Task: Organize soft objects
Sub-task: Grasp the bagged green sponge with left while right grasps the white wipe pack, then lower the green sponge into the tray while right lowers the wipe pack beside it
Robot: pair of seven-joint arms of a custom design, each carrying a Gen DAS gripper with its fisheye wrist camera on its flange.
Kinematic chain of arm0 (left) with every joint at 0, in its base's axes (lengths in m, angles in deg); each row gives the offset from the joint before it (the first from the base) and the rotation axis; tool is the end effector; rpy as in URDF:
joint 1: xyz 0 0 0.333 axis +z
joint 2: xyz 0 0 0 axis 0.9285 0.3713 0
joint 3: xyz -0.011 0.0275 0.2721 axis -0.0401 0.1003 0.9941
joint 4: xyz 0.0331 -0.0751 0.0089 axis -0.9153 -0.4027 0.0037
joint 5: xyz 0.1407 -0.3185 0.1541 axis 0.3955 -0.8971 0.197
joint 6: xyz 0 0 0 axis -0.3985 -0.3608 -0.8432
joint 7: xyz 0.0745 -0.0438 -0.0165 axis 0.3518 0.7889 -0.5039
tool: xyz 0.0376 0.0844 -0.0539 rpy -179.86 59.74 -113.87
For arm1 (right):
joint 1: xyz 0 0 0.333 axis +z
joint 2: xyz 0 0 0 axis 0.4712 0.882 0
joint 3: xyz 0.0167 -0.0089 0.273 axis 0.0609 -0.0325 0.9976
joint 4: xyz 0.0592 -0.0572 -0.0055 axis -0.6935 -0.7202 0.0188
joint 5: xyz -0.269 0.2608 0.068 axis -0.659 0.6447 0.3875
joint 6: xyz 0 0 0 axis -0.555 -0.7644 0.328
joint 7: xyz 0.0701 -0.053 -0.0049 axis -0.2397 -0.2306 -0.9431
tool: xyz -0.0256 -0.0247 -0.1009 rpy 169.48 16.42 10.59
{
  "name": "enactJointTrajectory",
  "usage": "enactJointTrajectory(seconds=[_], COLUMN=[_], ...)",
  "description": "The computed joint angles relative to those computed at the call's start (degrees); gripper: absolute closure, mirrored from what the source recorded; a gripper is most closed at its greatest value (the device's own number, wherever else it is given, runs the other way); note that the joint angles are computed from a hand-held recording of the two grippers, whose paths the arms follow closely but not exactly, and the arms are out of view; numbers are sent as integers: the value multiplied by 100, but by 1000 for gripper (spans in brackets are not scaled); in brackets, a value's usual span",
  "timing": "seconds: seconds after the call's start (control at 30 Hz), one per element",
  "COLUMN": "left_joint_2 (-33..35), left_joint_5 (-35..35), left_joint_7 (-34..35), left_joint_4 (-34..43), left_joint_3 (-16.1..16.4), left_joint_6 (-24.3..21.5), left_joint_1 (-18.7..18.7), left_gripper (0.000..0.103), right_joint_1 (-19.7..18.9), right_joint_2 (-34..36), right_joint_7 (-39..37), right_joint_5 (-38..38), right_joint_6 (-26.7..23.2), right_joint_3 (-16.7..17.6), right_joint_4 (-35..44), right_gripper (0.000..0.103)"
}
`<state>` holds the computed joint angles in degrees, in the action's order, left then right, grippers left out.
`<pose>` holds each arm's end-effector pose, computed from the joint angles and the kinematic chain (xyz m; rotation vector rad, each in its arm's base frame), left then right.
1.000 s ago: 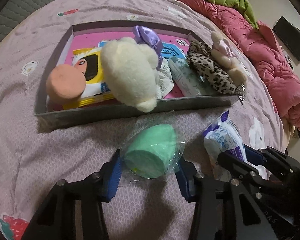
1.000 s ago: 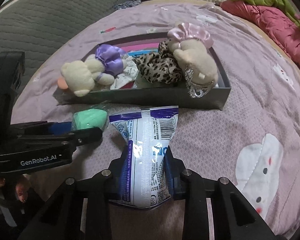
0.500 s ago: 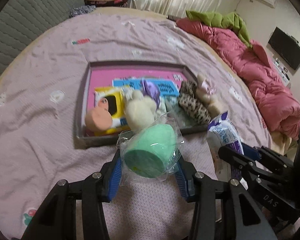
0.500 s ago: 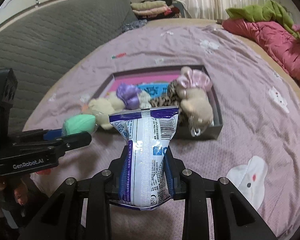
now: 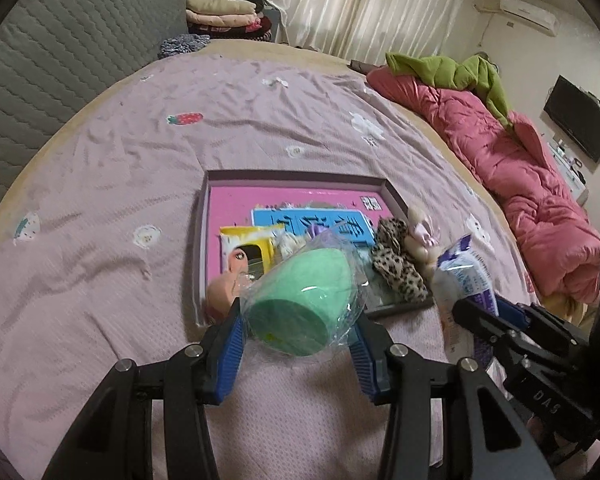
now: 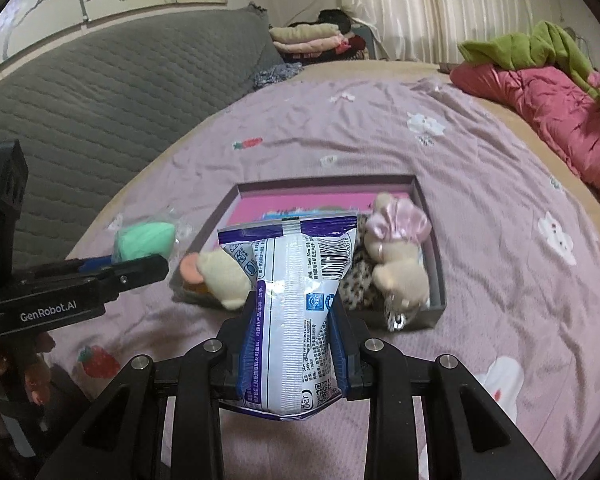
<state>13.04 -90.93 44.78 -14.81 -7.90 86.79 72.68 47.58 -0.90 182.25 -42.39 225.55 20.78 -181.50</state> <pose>0.6227 -0.0203 0.5187 -1.6779 2.2496 -0.9645 0.5469 0.2632 0.5078 -1.6818 1.7401 -0.5324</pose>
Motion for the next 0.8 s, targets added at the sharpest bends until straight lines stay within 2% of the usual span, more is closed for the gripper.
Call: enactJointTrajectory(seconds=[0.23, 0.43, 0.8], left_joint_2=[446, 1215, 2895], left_joint_5=[109, 458, 1287], left_joint_7=[-189, -602, -1385], left_joint_4=[601, 1574, 3681], left_joint_3=[-12, -76, -216], left_joint_6=[-6, -140, -873], left_joint_1=[36, 51, -103], left_gripper=[55, 55, 55], right_joint_1=[-23, 9, 35], right_joint_2=[313, 807, 1672], right_joint_7=[-33, -173, -450], right_joint_5=[-38, -10, 343], right_joint_6=[-22, -84, -267], right_joint_3=[-54, -119, -228], right_joint_4=[484, 1097, 2053], right_gripper=[71, 71, 71])
